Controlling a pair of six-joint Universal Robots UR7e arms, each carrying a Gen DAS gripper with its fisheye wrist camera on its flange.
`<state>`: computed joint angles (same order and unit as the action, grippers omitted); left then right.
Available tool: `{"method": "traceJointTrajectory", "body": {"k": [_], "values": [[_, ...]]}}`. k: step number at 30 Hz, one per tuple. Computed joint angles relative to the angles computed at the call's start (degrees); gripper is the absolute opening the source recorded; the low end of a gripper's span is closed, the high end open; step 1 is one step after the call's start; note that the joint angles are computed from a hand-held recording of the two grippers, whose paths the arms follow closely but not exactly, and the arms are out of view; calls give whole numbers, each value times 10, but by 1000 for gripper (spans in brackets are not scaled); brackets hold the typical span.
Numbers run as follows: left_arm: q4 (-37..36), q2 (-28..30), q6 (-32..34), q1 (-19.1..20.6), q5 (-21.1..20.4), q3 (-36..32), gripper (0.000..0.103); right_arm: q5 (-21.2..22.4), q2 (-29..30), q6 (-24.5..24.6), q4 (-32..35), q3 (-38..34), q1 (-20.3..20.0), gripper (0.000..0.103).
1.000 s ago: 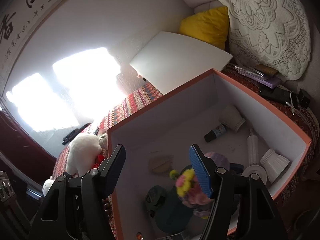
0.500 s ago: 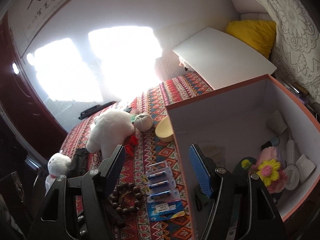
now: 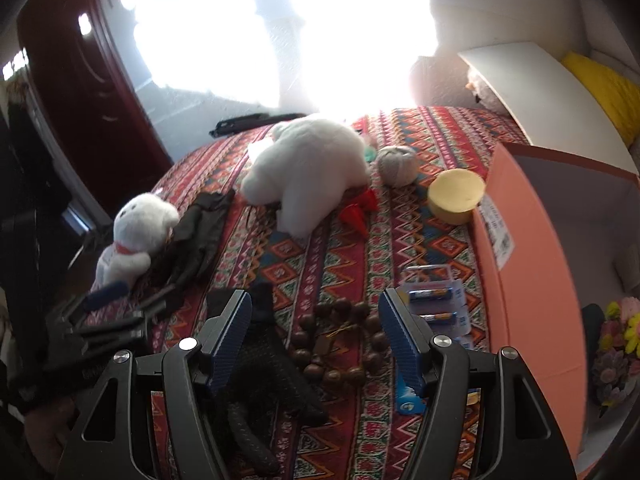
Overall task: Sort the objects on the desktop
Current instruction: 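Grasp a black glove with the left tool while the right tool grasps the other black glove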
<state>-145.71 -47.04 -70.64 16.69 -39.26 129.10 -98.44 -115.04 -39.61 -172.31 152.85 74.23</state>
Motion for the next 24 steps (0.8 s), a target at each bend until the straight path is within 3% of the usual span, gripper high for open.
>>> {"method": "traceJointTrajectory", "body": {"k": [13, 18, 24], "values": [[-46, 25, 89, 108, 34, -27, 100, -119, 281, -32, -214, 49, 101, 69], [-76, 46, 130, 146, 36, -44, 100, -145, 358, -48, -285, 44, 105, 69], [-98, 86, 182, 174, 15, -70, 100, -166, 415, -57, -322, 26, 83, 69]]}}
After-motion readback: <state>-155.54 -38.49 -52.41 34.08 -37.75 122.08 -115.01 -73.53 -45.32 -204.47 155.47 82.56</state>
